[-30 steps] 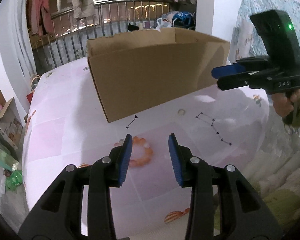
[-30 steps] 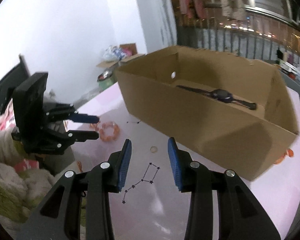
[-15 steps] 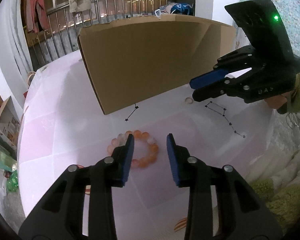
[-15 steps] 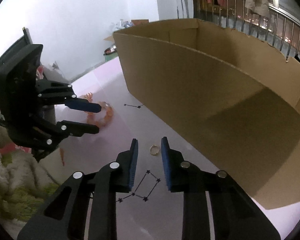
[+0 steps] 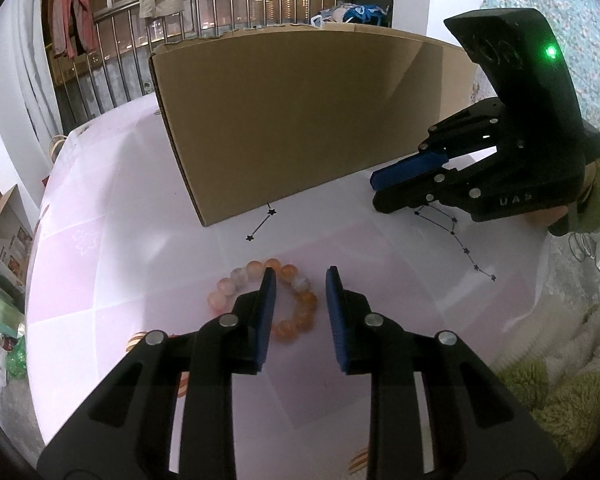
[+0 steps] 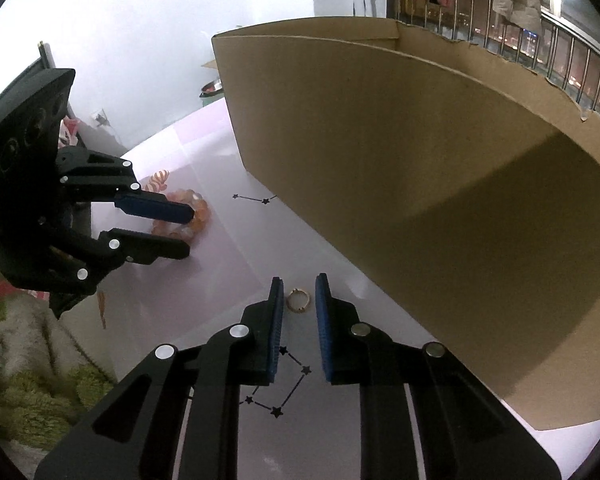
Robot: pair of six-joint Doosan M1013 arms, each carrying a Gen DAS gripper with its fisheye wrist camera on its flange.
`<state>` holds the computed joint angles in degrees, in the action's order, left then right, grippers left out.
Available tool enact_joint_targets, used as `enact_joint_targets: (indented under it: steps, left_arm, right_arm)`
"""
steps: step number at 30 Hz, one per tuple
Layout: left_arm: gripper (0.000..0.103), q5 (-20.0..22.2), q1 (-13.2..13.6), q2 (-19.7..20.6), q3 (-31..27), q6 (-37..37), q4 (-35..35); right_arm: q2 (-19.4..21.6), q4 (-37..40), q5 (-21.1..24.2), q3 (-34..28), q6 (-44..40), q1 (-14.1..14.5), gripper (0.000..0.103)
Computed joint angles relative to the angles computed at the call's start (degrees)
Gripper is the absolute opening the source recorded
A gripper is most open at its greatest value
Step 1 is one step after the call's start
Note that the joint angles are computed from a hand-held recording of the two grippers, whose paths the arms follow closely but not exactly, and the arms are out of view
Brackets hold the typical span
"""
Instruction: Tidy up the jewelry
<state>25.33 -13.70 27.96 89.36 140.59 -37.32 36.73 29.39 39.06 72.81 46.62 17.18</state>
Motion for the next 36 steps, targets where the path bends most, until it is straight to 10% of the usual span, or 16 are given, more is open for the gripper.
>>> enact_joint_targets:
  steps: [36]
  left_arm:
    - [0.008, -2.2, 0.2, 0.6, -0.3, -0.2, -1.5]
  right_arm:
    - [-2.5, 1.0, -4.3, 3.8, 4.6, -1.0, 0.003]
